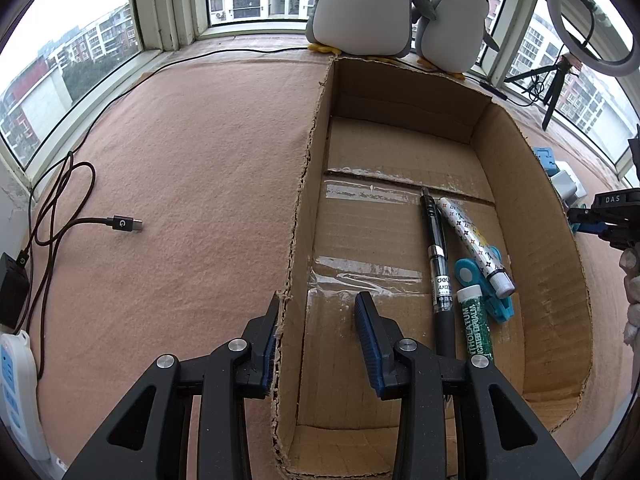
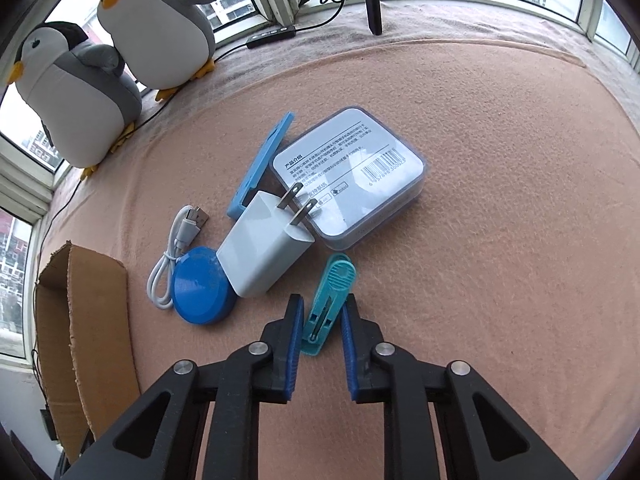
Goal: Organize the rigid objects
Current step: 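Grasp the teal clothespin with the right tool, then carry the teal clothespin into the box and release it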
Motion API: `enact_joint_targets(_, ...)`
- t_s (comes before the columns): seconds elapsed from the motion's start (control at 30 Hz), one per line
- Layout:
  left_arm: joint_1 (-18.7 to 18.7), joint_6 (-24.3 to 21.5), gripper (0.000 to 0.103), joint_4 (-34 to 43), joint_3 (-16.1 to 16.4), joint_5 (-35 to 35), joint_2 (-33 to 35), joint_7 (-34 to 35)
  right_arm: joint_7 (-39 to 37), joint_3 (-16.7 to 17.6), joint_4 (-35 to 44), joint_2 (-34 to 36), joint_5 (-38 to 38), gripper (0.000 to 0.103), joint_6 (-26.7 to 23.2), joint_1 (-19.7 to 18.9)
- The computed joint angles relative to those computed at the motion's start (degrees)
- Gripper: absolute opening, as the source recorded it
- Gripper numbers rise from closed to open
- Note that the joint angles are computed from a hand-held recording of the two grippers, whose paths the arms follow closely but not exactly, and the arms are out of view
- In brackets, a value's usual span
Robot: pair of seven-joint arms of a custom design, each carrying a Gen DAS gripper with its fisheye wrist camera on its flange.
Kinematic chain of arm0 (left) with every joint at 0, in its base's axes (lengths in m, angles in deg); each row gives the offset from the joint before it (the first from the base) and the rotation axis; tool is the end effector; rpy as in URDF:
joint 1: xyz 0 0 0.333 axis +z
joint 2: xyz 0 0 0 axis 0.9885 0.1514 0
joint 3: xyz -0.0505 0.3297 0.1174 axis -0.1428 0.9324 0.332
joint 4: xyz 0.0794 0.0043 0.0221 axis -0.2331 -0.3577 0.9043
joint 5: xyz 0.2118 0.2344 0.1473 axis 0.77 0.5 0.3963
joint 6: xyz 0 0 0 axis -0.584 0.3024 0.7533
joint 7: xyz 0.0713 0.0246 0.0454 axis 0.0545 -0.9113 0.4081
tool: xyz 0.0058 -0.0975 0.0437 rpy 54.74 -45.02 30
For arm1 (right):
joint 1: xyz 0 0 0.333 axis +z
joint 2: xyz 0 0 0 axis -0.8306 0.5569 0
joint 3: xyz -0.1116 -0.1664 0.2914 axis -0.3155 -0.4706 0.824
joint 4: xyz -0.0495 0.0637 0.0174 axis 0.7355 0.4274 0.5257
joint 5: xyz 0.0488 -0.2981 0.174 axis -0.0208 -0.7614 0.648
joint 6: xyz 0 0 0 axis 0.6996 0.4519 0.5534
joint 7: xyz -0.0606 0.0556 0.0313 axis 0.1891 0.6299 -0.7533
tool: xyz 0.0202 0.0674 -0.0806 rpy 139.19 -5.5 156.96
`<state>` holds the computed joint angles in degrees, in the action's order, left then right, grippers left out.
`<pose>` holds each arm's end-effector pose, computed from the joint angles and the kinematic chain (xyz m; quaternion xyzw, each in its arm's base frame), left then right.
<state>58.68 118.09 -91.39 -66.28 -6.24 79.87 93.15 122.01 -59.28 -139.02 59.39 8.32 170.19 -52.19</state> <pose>0.4246 -0.0283 0.3191 -0.7799 0.5720 -0.1809 0.1786 0.6169 0.1222 0.3516 -0.6584 0.7304 -0.0229 0.1802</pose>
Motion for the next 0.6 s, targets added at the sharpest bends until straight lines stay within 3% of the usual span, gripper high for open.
enact_joint_targets(0.23, 0.79, 0.15, 0.038, -0.19, -0.74, 0.52, -0.09, -0.48, -3.43, 1.53, -4.86, -2.99, 2.47, 0.011, 1.74, -1.49)
enact_joint_targets(0.37, 0.08, 0.10, 0.038, 0.03, -0.16, 0.18, 0.09, -0.15, -7.42, 3.54, -8.13, -5.18, 8.02, 0.011, 2.65, -3.74)
enact_joint_targets(0.6, -2.58, -0.33, 0.038, 0.73, 2.30, -1.17, 0.51, 0.89, -16.57, 5.28, -13.90, -9.96, 17.36, 0.011, 4.08, -3.89)
